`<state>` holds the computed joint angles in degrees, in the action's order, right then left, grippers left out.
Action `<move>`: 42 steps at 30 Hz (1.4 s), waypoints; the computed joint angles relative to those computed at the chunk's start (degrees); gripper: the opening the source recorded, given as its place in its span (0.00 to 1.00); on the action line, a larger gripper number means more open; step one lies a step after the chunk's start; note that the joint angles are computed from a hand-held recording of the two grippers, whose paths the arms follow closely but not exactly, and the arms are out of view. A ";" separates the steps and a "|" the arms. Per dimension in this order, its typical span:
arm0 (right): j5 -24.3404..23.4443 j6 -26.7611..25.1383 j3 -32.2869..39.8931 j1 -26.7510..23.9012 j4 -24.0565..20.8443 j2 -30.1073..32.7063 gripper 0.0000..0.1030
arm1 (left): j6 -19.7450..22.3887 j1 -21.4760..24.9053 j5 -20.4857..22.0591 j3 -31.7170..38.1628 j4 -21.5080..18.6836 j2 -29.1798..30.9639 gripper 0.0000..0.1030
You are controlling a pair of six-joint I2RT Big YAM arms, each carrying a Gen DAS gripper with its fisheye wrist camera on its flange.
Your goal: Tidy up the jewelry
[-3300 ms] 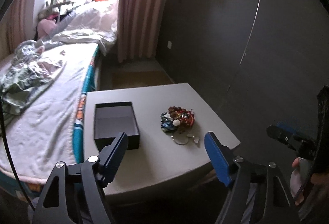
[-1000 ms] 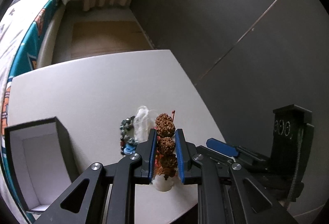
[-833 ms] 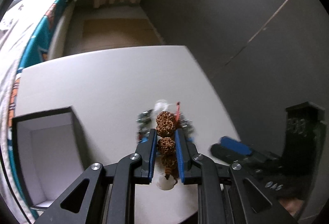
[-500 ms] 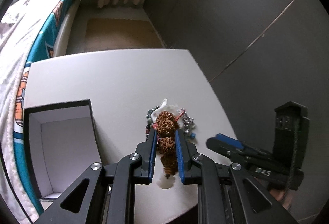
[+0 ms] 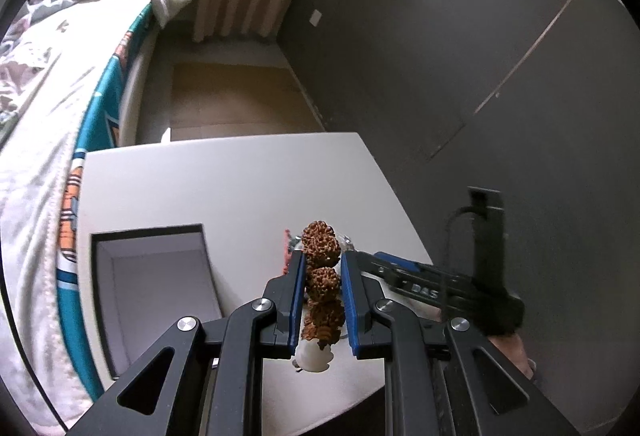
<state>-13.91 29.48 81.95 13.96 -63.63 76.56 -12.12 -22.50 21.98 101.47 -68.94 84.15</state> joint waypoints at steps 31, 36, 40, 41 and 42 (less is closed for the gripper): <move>0.52 0.02 12.39 2.35 -1.92 -4.74 0.01 | -1.66 7.58 3.30 -5.66 2.56 -9.09 0.18; 4.21 -1.20 19.06 4.95 -4.24 -2.72 0.01 | -1.70 9.32 4.09 -5.57 2.51 -10.46 0.18; 8.32 -1.44 21.56 5.46 -10.05 -0.40 0.02 | -1.52 10.28 4.48 -5.59 2.76 -11.34 0.18; 10.05 -1.58 21.00 5.53 -11.91 0.08 0.07 | -1.64 10.46 4.77 -5.80 2.91 -11.55 0.18; 10.90 -1.43 20.22 5.66 -12.64 0.13 0.14 | -1.58 10.60 4.96 -6.08 3.02 -11.70 0.18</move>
<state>-3.01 28.05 102.16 19.61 -76.27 76.69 -13.70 -11.90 26.94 95.39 -65.92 72.45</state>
